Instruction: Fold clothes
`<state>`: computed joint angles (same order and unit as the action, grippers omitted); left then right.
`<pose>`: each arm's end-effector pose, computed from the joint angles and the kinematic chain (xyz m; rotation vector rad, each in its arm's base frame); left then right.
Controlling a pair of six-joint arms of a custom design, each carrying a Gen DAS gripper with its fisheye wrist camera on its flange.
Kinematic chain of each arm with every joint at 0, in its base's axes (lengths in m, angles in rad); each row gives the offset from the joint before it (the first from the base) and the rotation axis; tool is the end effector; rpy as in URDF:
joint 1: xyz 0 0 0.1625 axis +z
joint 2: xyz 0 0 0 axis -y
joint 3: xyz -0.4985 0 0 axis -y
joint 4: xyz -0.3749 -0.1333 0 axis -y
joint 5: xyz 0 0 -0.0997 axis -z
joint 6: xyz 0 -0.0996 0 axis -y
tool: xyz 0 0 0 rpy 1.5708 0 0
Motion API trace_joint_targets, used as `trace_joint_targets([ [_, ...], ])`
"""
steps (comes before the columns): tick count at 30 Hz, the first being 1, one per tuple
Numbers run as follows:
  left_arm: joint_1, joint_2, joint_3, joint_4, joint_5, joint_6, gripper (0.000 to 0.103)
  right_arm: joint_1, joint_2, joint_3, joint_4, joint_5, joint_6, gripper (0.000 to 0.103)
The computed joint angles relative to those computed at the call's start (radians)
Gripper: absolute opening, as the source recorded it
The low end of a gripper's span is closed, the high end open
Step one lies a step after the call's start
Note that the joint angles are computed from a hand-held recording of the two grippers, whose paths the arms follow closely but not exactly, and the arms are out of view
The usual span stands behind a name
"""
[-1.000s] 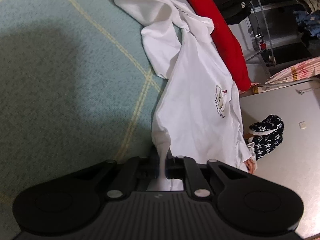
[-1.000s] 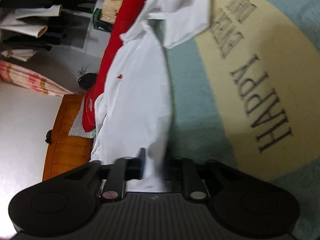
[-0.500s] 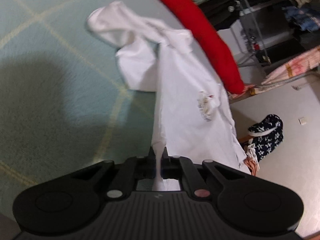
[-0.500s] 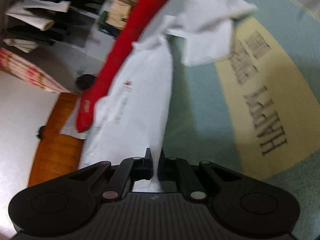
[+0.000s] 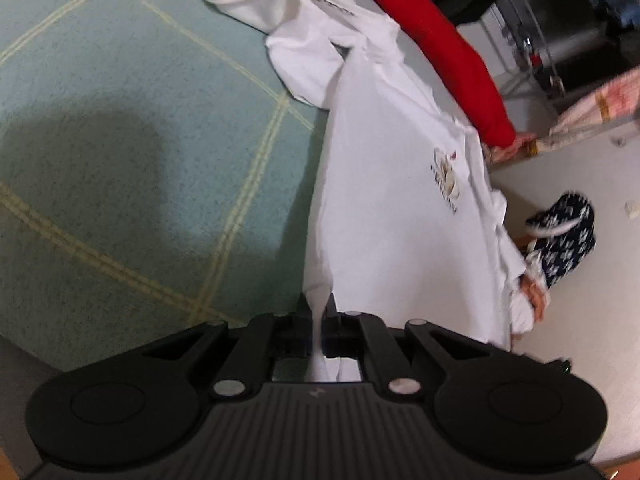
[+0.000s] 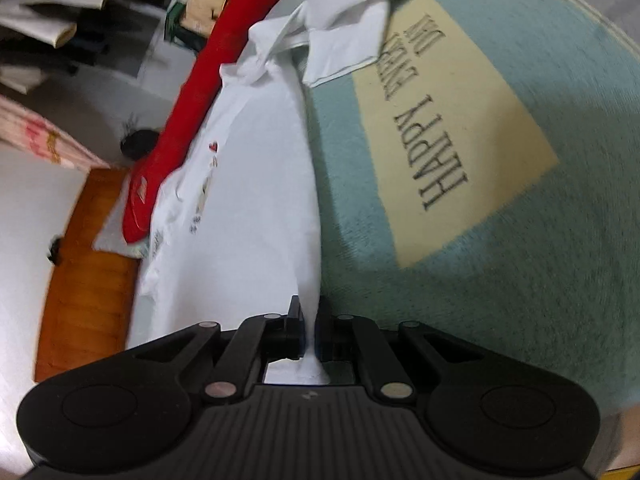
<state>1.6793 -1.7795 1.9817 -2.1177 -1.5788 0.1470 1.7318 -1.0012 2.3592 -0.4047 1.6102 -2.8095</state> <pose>0.1741 -0.3748 0.5148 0.0610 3.0596 -0.5299 0.1797 -0.2994 0.0770 0.2651 2.8782 -0.9079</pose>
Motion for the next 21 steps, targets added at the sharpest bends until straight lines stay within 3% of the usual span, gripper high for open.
trace_joint_targets([
  [2, -0.027, -0.02, -0.006, 0.019, 0.041, 0.018, 0.004, 0.014, -0.016, 0.008, -0.008, 0.025, 0.006, 0.008],
  [3, -0.043, -0.033, -0.009, 0.026, 0.067, 0.024, 0.004, 0.045, -0.028, -0.002, 0.016, 0.078, 0.008, 0.01],
  [5, -0.082, -0.062, -0.019, 0.027, 0.132, 0.029, 0.006, 0.115, -0.053, -0.024, 0.063, 0.189, 0.015, 0.024],
  [6, -0.105, -0.079, -0.019, 0.013, 0.162, 0.038, 0.006, 0.147, -0.065, -0.033, 0.07, 0.225, 0.014, 0.039],
  [7, -0.128, -0.095, -0.019, 0.0, 0.19, 0.048, 0.007, 0.18, -0.076, -0.042, 0.078, 0.261, 0.011, 0.047],
  [9, -0.172, -0.112, -0.015, -0.032, 0.222, 0.081, 0.013, 0.241, -0.095, -0.063, 0.094, 0.329, -0.001, 0.054],
  [12, -0.241, -0.094, 0.011, -0.084, 0.232, 0.141, 0.023, 0.305, -0.043, -0.144, 0.117, 0.35, -0.064, 0.07],
  [14, -0.299, -0.077, 0.068, -0.149, 0.256, 0.2, 0.024, 0.346, 0.044, -0.24, 0.158, 0.38, -0.122, 0.072],
  [17, -0.372, -0.035, 0.169, -0.291, 0.289, 0.315, 0.035, 0.393, 0.187, -0.389, 0.243, 0.445, -0.203, 0.073],
  [21, -0.402, 0.023, 0.284, -0.471, 0.352, 0.4, 0.038, 0.422, 0.332, -0.517, 0.295, 0.49, -0.301, 0.073],
])
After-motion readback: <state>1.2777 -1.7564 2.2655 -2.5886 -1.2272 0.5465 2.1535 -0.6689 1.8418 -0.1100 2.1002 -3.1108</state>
